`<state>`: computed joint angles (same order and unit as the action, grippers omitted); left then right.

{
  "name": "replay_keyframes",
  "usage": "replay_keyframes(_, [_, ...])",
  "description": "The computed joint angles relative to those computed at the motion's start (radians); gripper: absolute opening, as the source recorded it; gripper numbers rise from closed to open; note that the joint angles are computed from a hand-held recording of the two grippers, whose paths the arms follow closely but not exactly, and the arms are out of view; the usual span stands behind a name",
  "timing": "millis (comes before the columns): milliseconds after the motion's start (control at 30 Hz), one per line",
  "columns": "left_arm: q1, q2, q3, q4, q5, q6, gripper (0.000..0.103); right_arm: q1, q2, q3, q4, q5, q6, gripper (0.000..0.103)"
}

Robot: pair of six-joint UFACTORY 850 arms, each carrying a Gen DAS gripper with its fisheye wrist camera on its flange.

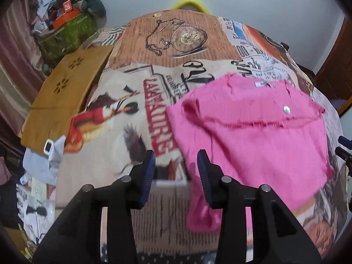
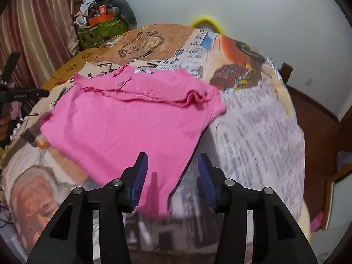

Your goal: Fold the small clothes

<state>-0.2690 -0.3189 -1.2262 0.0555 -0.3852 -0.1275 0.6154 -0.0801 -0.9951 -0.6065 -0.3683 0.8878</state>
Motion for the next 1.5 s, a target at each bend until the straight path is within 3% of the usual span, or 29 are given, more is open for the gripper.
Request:
replay_keyframes(233, [-0.027, -0.094, -0.097, -0.001, 0.016, 0.058, 0.06, -0.037, -0.093, -0.085, -0.012, -0.004, -0.049, 0.045])
replay_keyframes(433, [-0.056, -0.193, -0.18, 0.025, -0.049, 0.139, 0.061, -0.05, -0.169, -0.158, 0.026, -0.019, -0.163, 0.049])
replay_keyframes(500, [-0.066, -0.218, -0.202, 0.032, -0.064, 0.163, 0.066, -0.048, -0.19, -0.181, 0.035, -0.015, -0.205, 0.049])
replay_keyframes(567, [-0.08, -0.23, -0.208, 0.115, -0.045, 0.113, 0.079, -0.051, -0.203, -0.197, 0.046, -0.004, -0.239, 0.049])
replay_keyframes(733, [-0.088, -0.287, -0.284, 0.195, -0.051, 0.05, 0.083, -0.065, -0.252, -0.26, 0.1, 0.012, -0.332, 0.049])
replay_keyframes(800, [-0.089, -0.317, -0.33, 0.289, -0.056, -0.057, 0.083, -0.076, -0.279, -0.293, 0.128, 0.012, -0.366, 0.049])
replay_keyframes(867, [-0.092, -0.352, -0.388, 0.42, -0.085, -0.204, 0.083, -0.088, -0.302, -0.32, 0.051, 0.009, -0.275, 0.049])
replay_keyframes(1033, [-0.055, -0.377, -0.461, 0.416, -0.098, -0.353, 0.082, -0.137, -0.308, -0.33, 0.018, 0.052, -0.08, 0.049])
replay_keyframes(1133, [-0.032, -0.352, -0.441, 0.344, -0.073, -0.312, 0.082, -0.152, -0.279, -0.292, 0.007, 0.084, -0.033, 0.049])
replay_keyframes(1333, [-0.03, -0.315, -0.373, 0.306, -0.052, -0.233, 0.082, -0.145, -0.23, -0.234, 0.063, 0.112, -0.112, 0.049])
replay_keyframes(1400, [-0.033, -0.317, -0.36, 0.26, -0.054, -0.19, 0.077, -0.146, -0.236, -0.236, 0.126, 0.107, -0.185, 0.049])
replay_keyframes(1500, [-0.034, -0.348, -0.38, 0.163, -0.091, -0.112, 0.046, -0.152, -0.258, -0.251, 0.258, 0.103, -0.316, 0.043])
